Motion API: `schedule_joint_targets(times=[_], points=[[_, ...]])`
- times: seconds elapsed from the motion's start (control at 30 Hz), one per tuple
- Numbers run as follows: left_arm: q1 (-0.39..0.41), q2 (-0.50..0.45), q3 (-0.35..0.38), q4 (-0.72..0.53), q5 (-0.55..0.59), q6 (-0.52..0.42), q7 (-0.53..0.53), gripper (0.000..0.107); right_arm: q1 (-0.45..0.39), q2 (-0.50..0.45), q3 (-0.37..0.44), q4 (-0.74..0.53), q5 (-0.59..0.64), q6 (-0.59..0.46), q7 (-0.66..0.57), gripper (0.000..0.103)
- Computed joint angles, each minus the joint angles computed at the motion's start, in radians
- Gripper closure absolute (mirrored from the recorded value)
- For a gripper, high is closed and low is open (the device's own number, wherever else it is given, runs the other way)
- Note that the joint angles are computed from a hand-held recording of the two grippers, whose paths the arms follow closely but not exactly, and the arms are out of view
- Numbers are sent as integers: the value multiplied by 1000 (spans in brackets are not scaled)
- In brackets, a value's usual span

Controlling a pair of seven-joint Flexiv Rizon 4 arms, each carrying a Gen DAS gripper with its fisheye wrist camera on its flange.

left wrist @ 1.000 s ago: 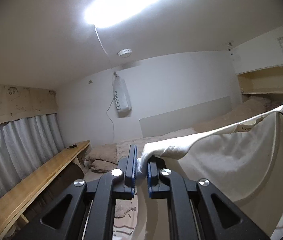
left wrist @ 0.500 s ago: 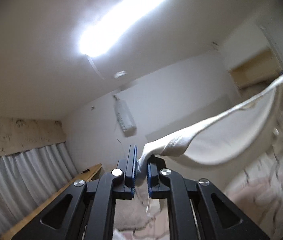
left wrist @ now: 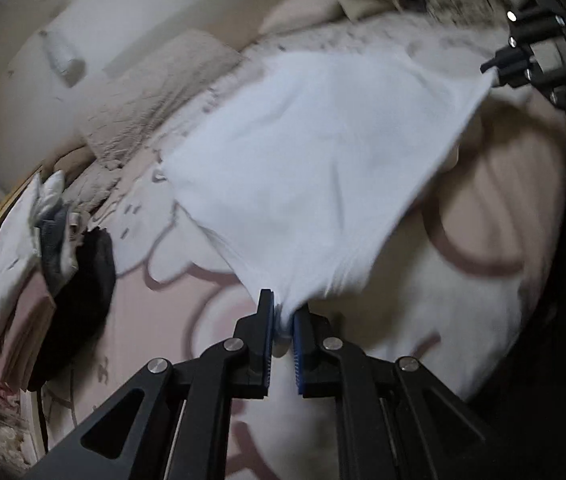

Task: Fold clothes
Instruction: 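Lift the T-shirt with both tools and shake it out in the air, then lay the T-shirt flat on the bed and open the left tool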

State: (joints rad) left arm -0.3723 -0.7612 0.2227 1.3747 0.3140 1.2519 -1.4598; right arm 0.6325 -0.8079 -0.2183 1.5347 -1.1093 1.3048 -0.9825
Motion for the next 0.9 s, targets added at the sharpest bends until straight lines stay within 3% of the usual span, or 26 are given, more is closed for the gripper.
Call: schedule_joint_targets(times=[0.23,0.47,0.5,0.57,0.6,0.7,0.8,0.83,0.9], points=[[-1,9,-14,1,9,38,33,98,-2,10,-3,27,-7,56,3,98],[-4,6,-8,36,-8,19,24,93,-85,-6,137,7,227,-7,-190,95],[-1,11,-10,46,-13,22,19,88,-99,-3,163,7,264,-9,-207,88],[7,21,-13,60,-27,25,8,76,-167,0,283,-19,415,-52,-294,61],[14,29,-17,69,-36,30,2,67,-202,3,341,-33,482,-73,-330,42],[40,58,-41,100,-74,47,-11,65,-342,0,553,-98,709,-123,-459,39],[43,70,-31,102,-96,66,-45,64,-449,-31,677,-181,876,-92,-461,39],[42,70,-25,98,-101,70,-59,64,-460,-36,686,-217,962,-83,-473,39],[42,61,-12,79,-115,75,-93,64,-431,-59,606,-277,958,-66,-339,41]])
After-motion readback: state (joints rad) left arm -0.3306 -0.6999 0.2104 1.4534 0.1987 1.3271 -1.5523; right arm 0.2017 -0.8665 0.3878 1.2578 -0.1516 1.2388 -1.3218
